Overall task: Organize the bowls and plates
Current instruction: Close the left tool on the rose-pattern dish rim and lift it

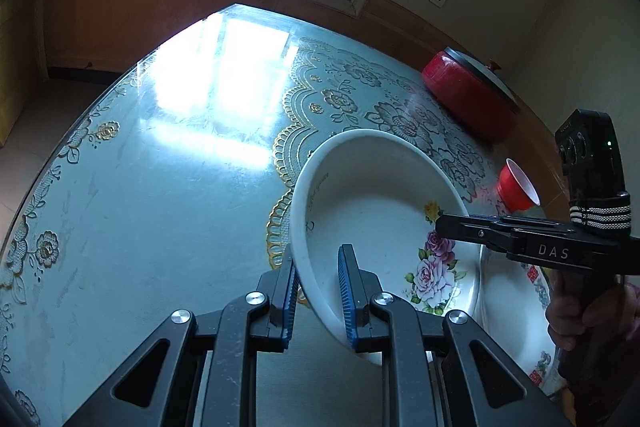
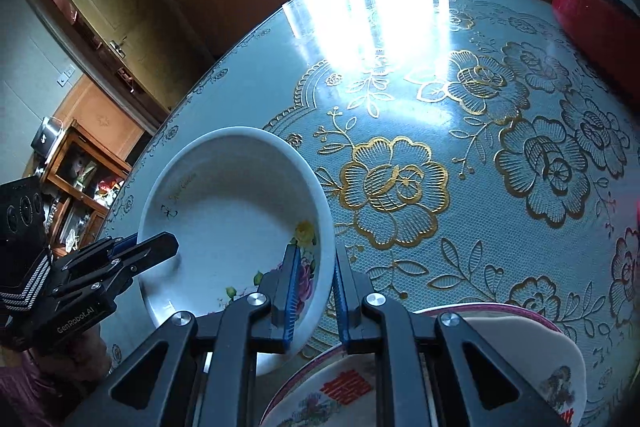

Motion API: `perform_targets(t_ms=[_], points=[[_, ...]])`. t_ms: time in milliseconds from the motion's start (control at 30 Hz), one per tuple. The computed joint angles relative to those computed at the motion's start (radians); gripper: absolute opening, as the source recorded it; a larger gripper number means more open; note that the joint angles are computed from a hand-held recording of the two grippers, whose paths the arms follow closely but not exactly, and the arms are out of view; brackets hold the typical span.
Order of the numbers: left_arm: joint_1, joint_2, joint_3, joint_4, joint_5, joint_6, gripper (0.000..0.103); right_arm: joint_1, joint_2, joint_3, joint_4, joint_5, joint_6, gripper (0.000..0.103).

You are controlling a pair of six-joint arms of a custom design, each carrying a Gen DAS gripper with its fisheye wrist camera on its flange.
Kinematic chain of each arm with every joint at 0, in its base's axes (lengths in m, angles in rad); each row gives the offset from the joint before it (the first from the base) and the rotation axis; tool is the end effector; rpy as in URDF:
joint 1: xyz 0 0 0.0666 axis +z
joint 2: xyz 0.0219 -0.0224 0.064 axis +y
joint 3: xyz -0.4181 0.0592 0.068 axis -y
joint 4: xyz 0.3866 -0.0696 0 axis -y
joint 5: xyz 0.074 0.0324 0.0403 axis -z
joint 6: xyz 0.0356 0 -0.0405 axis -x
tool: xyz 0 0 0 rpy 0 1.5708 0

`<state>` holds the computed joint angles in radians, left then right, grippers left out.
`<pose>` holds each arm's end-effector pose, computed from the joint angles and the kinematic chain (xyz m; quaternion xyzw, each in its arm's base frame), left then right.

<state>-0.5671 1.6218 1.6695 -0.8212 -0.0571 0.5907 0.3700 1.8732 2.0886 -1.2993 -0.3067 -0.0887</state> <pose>0.4863 -0.3078 0.4864 -0.0219 0.9210 -0.1903 0.3392 0.5923 0.2408 0.4966 -0.1709 0.9445 0.1985 0.1983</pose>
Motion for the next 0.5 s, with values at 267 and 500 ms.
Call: perform_targets(t_ms=[267,500], points=[[-0.031,0.011,0.040,0.009,0.021,-0.047,0.019,-0.040,-0.122,-0.137,0.083,-0.009,-0.055,0.015],[-0.072,0.039,0.090,-0.007,0.065,-0.101,0.019,-0.080,-0.242,-0.281,0.136,0.008,-0.114,0.015]])
